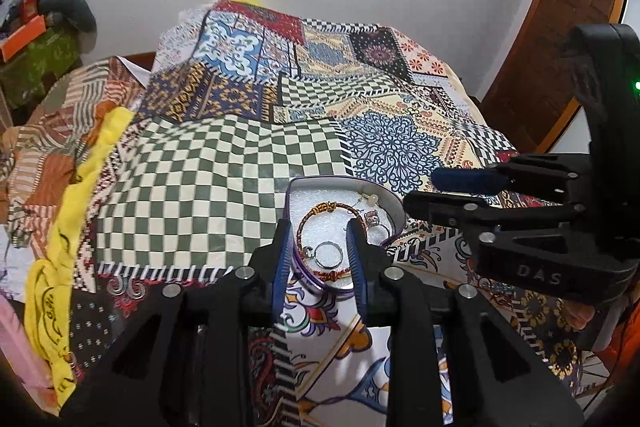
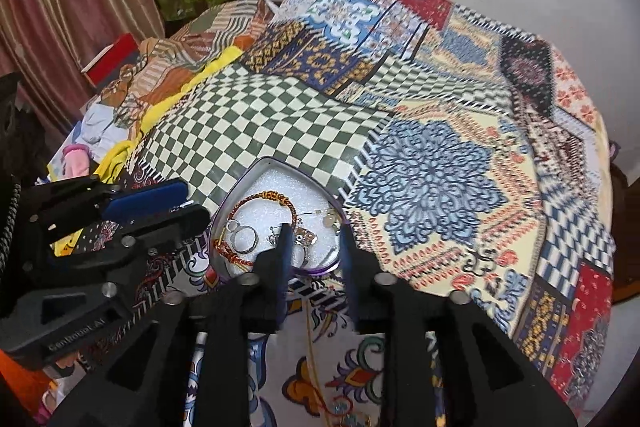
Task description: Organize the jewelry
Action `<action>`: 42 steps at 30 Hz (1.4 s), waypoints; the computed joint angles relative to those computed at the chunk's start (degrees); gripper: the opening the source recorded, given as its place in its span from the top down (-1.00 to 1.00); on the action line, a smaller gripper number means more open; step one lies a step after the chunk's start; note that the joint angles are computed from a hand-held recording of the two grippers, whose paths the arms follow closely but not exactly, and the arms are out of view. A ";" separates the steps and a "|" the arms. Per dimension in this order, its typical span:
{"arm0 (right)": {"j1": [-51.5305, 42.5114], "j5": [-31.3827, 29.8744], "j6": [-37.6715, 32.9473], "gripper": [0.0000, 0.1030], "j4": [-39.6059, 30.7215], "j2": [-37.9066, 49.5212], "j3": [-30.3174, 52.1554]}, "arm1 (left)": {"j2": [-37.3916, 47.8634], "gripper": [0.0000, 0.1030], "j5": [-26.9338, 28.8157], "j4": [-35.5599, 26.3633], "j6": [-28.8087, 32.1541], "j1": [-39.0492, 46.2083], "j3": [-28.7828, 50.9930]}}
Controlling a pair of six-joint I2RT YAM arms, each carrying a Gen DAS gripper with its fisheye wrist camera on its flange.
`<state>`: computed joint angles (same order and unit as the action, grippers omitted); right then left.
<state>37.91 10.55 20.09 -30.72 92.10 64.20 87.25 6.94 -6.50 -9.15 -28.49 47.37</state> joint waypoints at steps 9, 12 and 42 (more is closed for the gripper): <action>4.31 6.42 1.92 0.34 -1.52 -8.39 -3.63 | -7.83 0.23 -4.78 -3.48 0.03 -3.17 -2.99; 5.85 9.00 2.74 0.34 -2.31 -11.53 -5.25 | -9.57 0.23 -4.81 -4.95 -0.57 -4.46 -3.32; -3.48 3.88 9.20 0.34 -8.23 -34.77 -26.68 | 10.52 0.22 -6.16 0.71 1.46 -21.46 4.42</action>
<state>34.43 14.43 29.29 -38.95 57.32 37.53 97.77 0.78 -5.79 -7.69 -49.96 51.79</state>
